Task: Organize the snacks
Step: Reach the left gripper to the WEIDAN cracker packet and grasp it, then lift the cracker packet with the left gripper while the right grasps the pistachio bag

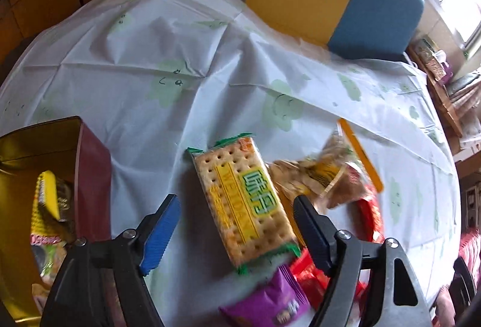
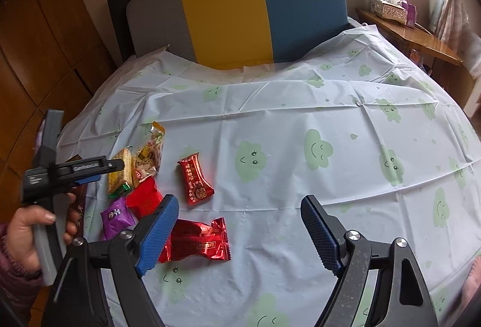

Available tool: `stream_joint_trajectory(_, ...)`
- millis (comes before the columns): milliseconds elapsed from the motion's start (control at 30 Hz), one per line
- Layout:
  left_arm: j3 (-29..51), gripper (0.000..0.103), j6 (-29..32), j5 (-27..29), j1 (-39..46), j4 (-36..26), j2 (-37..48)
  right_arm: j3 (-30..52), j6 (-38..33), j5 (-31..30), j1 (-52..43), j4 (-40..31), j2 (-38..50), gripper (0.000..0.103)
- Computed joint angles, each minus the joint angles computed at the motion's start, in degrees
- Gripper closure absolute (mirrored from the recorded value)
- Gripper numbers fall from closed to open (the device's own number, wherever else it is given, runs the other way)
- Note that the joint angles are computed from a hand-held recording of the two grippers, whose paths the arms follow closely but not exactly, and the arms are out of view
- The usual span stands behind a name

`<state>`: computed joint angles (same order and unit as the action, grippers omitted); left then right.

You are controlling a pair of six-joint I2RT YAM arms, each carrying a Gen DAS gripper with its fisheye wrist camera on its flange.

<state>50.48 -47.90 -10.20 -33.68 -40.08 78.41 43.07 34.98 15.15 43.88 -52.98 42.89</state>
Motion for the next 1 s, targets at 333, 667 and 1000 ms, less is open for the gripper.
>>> stream_joint_trajectory(333, -1.77, 0.050, 1.84, -4.11, -4.90, 2.41, -2.02, -0.23, -0.54, 1.63, -0.12, 0.14, 0.30, 0.019)
stream_joint_trajectory(667, -0.54, 0.050, -2.25, -16.52, -27.65, -9.08, -15.34, -0.64, 0.22, 2.42, -0.18, -1.25, 0.50, 0.019)
stream_joint_trajectory(1000, -4.12, 0.050, -23.38, -20.55, -59.22, -17.21, -10.99, -1.32, 1.32, 3.91, 1.17, -2.32, 1.91, 0.019)
